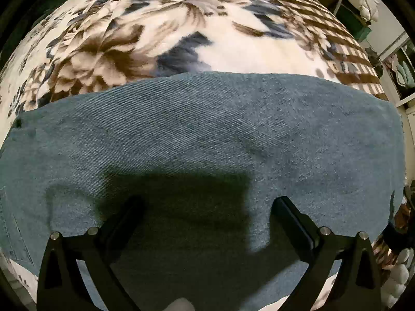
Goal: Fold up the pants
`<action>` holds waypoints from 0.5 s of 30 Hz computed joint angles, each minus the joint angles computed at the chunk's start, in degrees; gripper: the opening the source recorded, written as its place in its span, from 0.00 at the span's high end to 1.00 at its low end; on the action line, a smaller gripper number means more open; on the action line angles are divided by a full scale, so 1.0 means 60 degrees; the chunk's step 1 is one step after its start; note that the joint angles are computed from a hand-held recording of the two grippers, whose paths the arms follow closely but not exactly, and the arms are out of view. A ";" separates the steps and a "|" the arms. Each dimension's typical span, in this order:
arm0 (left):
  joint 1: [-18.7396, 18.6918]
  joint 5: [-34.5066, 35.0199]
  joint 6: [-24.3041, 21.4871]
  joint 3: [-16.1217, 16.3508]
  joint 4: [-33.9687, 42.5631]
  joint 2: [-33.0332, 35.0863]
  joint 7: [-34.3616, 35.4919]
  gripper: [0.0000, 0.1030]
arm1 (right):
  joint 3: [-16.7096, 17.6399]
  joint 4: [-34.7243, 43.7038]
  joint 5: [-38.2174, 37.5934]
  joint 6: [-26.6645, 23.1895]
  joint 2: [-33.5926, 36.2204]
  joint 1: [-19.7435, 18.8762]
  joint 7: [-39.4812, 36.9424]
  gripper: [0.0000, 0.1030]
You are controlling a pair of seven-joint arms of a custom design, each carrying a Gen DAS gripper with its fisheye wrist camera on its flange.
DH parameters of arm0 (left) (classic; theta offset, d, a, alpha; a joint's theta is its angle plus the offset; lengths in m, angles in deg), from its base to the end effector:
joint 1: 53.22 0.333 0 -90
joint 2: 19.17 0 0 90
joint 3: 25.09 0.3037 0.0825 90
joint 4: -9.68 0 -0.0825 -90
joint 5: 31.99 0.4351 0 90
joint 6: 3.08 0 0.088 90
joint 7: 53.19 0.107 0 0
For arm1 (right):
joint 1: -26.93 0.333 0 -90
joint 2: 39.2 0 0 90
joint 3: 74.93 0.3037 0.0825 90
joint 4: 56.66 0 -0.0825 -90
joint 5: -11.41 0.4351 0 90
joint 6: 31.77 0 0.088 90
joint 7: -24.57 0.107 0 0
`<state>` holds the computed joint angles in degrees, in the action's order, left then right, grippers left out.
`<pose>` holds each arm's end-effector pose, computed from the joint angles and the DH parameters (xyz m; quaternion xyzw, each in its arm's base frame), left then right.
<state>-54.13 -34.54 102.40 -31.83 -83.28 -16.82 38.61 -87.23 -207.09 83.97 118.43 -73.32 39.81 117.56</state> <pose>0.6352 -0.0876 0.5854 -0.6470 0.7569 -0.0821 0.0414 0.4526 -0.0154 0.4492 -0.2270 0.8253 0.2131 0.4711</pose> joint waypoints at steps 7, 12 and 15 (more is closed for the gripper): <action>0.0003 -0.0043 -0.0048 0.0006 0.0093 0.0079 -0.0090 0.00 | 0.0564 0.0786 0.3270 0.2225 0.0478 0.0299 -0.2112 0.39; -0.0053 0.0161 0.0201 -0.0031 0.0036 0.0093 -0.0302 0.00 | 0.1532 0.0962 -0.0732 0.2246 0.1107 -0.0429 0.1359 0.89; -0.0056 0.0102 0.0214 -0.0026 0.0117 0.0116 -0.0455 0.00 | 0.2052 0.0830 -0.2485 0.2506 0.0720 -0.0802 0.2519 0.92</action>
<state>-54.46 -33.92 103.68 -31.98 -82.58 -16.12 35.88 -74.92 -202.11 69.06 133.47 -69.00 35.00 132.68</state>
